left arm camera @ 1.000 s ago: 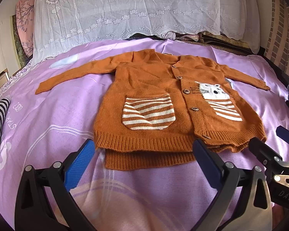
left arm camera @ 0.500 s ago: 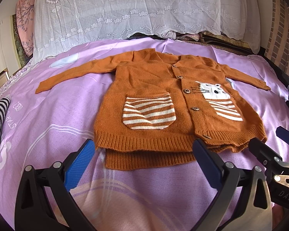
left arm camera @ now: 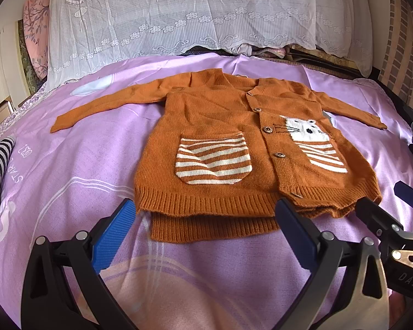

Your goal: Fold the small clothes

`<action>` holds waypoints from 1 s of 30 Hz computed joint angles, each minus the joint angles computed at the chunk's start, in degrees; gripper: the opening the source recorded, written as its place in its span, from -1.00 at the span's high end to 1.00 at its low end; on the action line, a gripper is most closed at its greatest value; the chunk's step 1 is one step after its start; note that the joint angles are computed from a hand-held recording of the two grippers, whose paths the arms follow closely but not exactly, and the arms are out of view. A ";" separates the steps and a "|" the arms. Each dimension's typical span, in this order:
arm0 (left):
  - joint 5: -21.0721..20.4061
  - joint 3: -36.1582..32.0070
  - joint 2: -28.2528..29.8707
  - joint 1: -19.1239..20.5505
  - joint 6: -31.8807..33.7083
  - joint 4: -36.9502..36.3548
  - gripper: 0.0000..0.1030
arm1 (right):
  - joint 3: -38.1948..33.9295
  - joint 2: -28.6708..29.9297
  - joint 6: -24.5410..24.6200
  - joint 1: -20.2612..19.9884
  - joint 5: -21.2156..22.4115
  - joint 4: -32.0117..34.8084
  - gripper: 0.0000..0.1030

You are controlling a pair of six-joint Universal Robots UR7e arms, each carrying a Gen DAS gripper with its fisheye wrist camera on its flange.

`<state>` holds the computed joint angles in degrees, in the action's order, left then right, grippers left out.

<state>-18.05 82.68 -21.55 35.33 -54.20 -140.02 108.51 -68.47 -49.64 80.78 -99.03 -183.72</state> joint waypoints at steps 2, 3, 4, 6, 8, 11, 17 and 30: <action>-0.01 0.00 -0.01 -0.01 -0.02 0.01 -0.92 | -0.02 -0.05 0.05 0.03 -0.04 0.12 -0.93; -0.02 -0.06 0.02 0.00 0.00 0.00 -0.92 | -0.03 -0.07 0.07 0.04 -0.05 0.15 -0.93; -0.02 -0.06 0.02 0.00 0.00 0.00 -0.92 | -0.05 -0.02 0.06 0.02 -0.03 0.11 -0.93; -0.05 -0.05 0.02 0.01 -0.11 0.07 -0.92 | -0.07 -0.07 0.10 0.06 -0.10 0.24 -0.93; -0.04 0.03 0.02 0.01 -0.14 -0.01 -0.92 | -0.10 -0.05 0.13 0.05 -0.08 0.27 -0.93; -0.08 0.10 -0.03 0.00 -0.26 0.05 -0.92 | -0.20 0.11 0.09 0.01 -0.06 0.22 -0.93; -0.15 0.30 -0.07 0.02 -0.21 -0.19 -0.92 | -0.21 -0.05 0.21 0.07 -0.16 0.51 -0.93; -0.29 0.76 -0.06 0.18 -0.06 -0.89 -0.92 | -0.35 0.20 0.24 -0.06 -0.13 0.53 -0.93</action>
<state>-18.34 83.44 -21.61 35.51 -54.25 -140.90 108.15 -68.27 -49.39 80.71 -99.17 -183.19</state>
